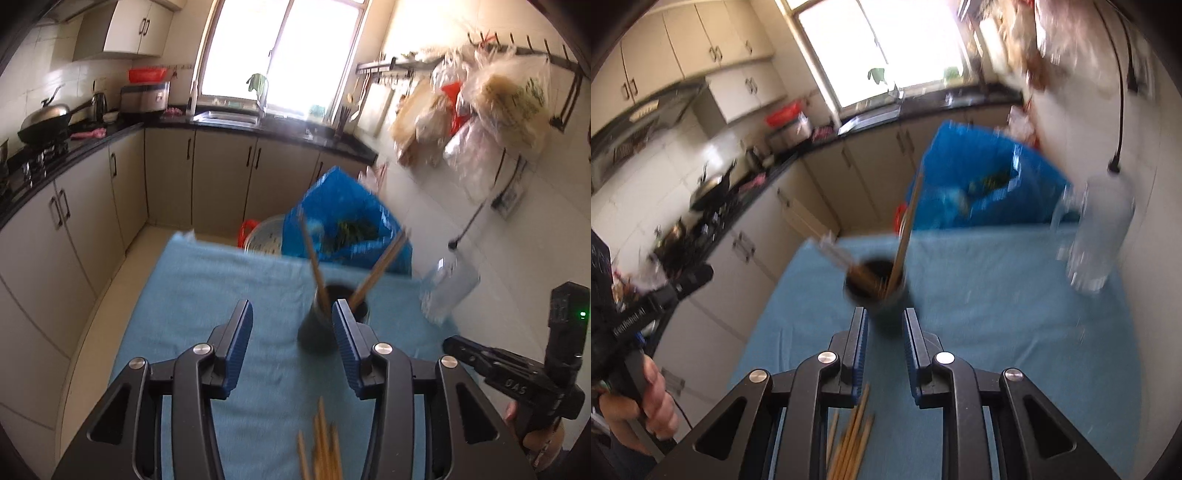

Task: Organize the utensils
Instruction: 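Open the left gripper while the right gripper opens, releasing chopsticks into the cup, then move both open grippers back over the chopstick pile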

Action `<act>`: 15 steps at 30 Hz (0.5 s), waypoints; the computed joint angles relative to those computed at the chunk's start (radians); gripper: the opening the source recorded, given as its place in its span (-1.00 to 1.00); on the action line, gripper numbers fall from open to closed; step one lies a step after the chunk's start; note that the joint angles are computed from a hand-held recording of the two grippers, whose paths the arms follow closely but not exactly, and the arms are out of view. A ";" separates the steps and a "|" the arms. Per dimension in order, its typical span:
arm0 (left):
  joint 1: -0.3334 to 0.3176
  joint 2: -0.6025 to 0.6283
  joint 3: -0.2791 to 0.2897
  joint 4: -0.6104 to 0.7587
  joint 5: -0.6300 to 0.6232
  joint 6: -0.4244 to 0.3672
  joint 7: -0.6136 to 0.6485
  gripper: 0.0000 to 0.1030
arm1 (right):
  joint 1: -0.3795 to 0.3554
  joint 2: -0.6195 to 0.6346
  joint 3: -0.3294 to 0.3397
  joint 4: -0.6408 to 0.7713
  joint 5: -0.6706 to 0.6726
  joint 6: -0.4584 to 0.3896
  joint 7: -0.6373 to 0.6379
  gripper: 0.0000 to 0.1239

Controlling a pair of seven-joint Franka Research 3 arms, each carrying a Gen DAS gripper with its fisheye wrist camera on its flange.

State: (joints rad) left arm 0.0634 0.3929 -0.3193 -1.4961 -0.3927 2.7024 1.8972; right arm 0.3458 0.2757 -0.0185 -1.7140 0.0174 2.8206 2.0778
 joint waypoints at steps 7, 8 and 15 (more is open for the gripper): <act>0.032 -0.125 0.004 -0.290 -0.109 -0.007 0.095 -0.16 | -0.017 -0.012 0.087 -0.138 0.151 0.001 -0.115 -0.67; 0.027 -0.132 0.011 -0.319 -0.121 -0.008 0.097 -0.16 | -0.012 -0.007 0.088 -0.144 0.163 -0.004 -0.119 -0.67; -0.013 -0.124 0.059 -0.407 -0.119 -0.046 0.028 -0.16 | 0.003 0.076 0.089 -0.082 0.228 -0.114 -0.131 -0.67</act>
